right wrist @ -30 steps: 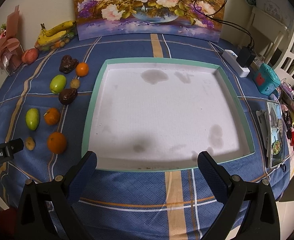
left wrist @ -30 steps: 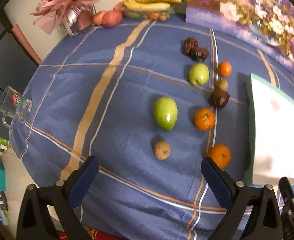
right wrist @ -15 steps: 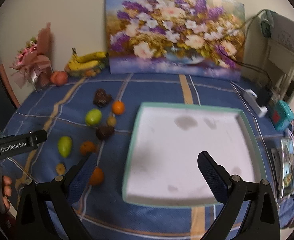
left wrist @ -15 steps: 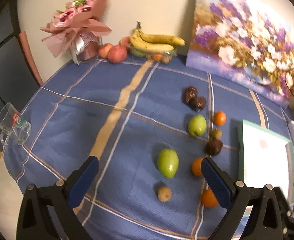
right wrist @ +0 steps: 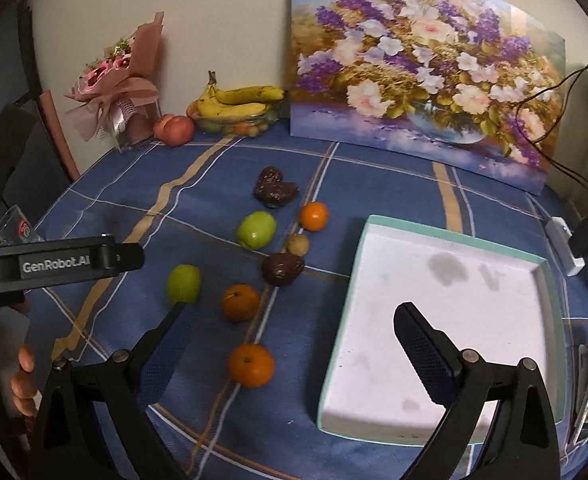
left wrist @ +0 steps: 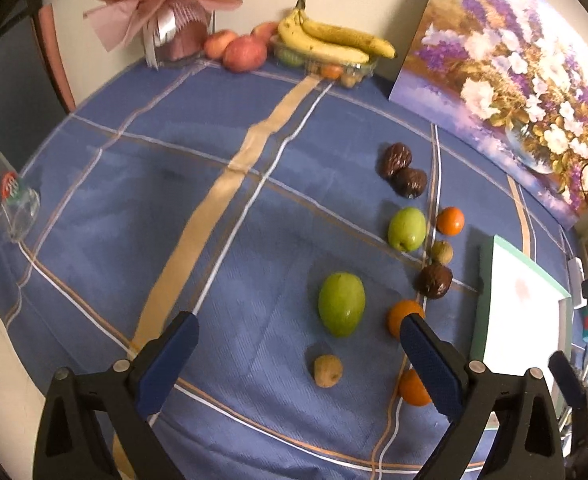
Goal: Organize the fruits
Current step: 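Grasp an orange with the right tool while the left tool grasps a small brown kiwi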
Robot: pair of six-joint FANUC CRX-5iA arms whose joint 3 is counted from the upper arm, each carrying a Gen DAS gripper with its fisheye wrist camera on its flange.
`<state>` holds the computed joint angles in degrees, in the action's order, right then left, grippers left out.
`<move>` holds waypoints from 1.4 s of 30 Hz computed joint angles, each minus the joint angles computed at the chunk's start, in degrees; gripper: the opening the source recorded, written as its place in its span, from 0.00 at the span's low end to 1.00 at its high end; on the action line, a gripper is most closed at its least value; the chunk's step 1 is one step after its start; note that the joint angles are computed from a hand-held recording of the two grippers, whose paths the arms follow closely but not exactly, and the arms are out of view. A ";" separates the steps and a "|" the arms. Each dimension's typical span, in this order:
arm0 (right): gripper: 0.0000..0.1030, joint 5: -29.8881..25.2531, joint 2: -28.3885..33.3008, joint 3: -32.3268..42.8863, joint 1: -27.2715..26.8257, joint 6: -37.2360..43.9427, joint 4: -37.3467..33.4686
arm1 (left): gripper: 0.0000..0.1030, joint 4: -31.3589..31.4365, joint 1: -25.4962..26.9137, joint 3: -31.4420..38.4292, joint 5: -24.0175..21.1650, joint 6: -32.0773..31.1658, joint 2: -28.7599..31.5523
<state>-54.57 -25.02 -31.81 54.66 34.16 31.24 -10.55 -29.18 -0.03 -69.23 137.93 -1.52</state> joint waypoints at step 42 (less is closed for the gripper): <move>0.34 -3.90 10.17 8.79 -5.45 19.06 -24.35 | 0.23 18.62 5.32 -7.17 3.18 -7.63 4.53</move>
